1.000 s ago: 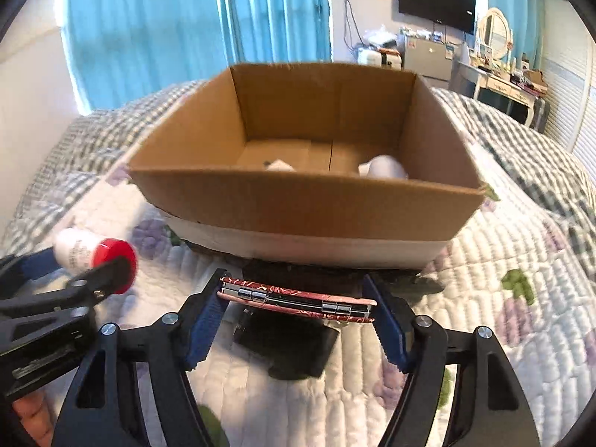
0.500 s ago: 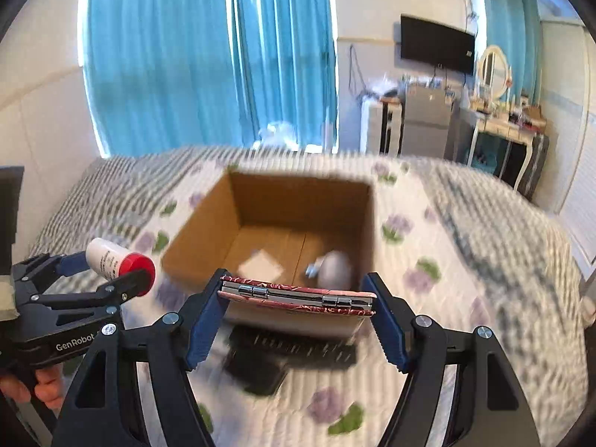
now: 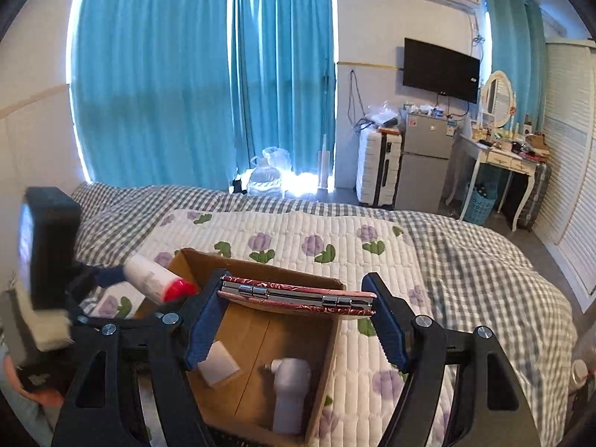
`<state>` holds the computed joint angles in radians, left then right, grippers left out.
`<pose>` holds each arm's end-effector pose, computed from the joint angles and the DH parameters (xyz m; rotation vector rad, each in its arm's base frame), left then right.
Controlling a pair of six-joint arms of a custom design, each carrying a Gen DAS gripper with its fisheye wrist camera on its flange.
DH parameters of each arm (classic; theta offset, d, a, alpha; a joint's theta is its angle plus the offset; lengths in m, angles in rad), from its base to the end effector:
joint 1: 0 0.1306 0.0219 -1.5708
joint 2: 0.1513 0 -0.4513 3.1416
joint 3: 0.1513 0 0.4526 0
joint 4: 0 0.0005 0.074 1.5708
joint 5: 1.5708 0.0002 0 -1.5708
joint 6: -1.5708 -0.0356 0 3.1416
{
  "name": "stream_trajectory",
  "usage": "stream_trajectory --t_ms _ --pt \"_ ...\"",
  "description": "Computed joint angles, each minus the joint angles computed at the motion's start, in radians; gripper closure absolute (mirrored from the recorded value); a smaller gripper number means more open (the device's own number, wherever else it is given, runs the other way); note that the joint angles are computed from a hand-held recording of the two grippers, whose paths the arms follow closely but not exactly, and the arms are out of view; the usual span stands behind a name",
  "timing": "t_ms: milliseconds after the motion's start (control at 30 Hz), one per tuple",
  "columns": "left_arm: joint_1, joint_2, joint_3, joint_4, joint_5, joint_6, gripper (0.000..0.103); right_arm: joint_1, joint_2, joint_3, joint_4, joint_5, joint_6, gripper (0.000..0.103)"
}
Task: Organize rigid objects
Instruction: 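Lower the red-capped bottle into the box and open the left tool, then lower the card case into the box and open the right tool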
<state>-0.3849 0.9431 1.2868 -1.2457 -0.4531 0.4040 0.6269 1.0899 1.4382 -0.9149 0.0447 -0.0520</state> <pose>0.2899 -0.1012 0.6009 -0.2110 2.3521 0.1866 0.3200 0.2292 0.6531 -0.5861 2.0759 0.3488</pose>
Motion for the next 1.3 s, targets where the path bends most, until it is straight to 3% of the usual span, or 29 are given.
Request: stream_trajectory --t_ms 267,333,533,700,967,1000,1033,1100,1300 --pt "0.042 0.028 -0.028 0.054 0.127 -0.047 0.023 -0.042 0.071 -0.016 0.030 -0.082 0.004 0.031" --pt "0.040 0.025 -0.024 0.063 0.103 -0.044 0.009 -0.052 0.070 -0.028 0.039 -0.102 0.001 0.031" --pt "0.053 0.011 -0.009 0.033 0.093 -0.026 0.009 -0.057 0.064 -0.030 0.031 -0.109 0.001 0.031" --pt "0.043 -0.019 -0.013 0.010 0.041 -0.034 0.009 -0.034 0.088 -0.010 0.000 -0.097 0.029 0.031" --pt "0.038 -0.047 -0.030 0.011 0.015 -0.028 0.009 -0.011 0.147 -0.008 -0.027 -0.059 0.031 0.030" --pt "0.034 -0.050 -0.029 0.012 0.011 -0.027 0.009 -0.012 0.146 -0.012 -0.024 -0.059 0.028 0.030" --pt "0.027 -0.055 -0.027 0.014 0.006 -0.026 0.009 -0.013 0.146 -0.012 -0.023 -0.064 0.030 0.018" --pt "0.017 -0.063 -0.018 0.010 0.013 -0.026 0.009 -0.012 0.140 -0.009 -0.028 -0.042 0.032 0.006" --pt "-0.074 -0.091 0.036 -0.068 -0.052 0.044 0.007 -0.015 0.076 0.007 -0.067 -0.003 0.014 0.006"
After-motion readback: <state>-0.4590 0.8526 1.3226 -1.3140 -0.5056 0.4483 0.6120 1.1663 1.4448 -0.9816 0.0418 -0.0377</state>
